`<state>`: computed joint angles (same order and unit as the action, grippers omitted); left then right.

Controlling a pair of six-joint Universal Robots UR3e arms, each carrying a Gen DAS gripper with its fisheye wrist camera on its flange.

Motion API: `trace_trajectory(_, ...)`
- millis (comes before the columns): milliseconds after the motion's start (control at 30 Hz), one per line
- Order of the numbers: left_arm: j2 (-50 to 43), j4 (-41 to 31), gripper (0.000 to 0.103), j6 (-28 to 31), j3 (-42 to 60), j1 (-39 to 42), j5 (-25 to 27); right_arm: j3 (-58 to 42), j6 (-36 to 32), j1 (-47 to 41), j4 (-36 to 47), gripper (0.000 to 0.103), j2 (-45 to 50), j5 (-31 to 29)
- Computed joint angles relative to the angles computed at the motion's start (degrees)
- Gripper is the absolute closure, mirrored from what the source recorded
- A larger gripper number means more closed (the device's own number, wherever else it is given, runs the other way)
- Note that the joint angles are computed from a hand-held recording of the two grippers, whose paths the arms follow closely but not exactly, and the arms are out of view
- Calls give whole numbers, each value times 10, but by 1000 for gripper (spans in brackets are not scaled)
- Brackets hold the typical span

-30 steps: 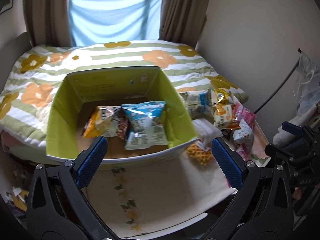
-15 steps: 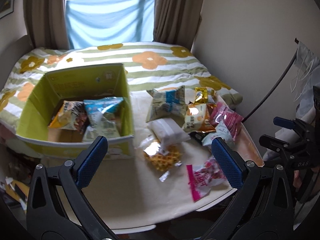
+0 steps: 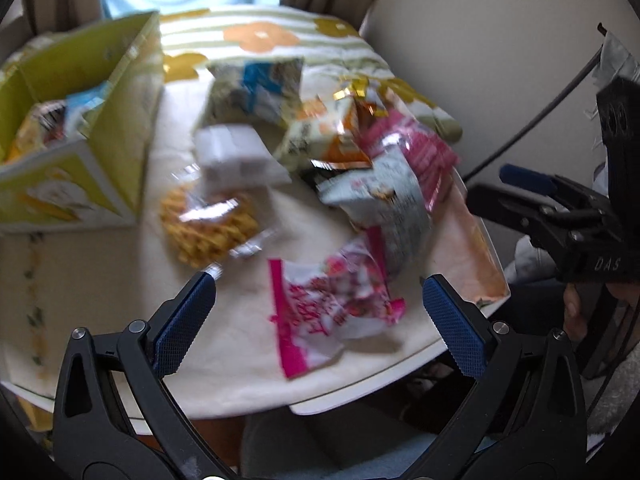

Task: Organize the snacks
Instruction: 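Grasp the pink-white candy bag with the left gripper while the right gripper grasps the grey printed bag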

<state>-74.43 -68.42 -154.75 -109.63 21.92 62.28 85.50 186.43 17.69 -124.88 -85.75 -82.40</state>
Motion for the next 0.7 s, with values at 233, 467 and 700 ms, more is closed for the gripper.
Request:
trace_trajectory(233, -53, 116, 0, -93, -69, -62, 20, 31, -6, -15, -36, 7, 27, 31)
trace_trajectory(467, -95, 261, 0, -175, -135, -109, 63, 67, -15, -20, -100, 7, 47, 49)
trace_trajectory(700, -113, 332, 1, -201, -174, -104, 60, 99, -24, -30, -147, 8, 58, 74)
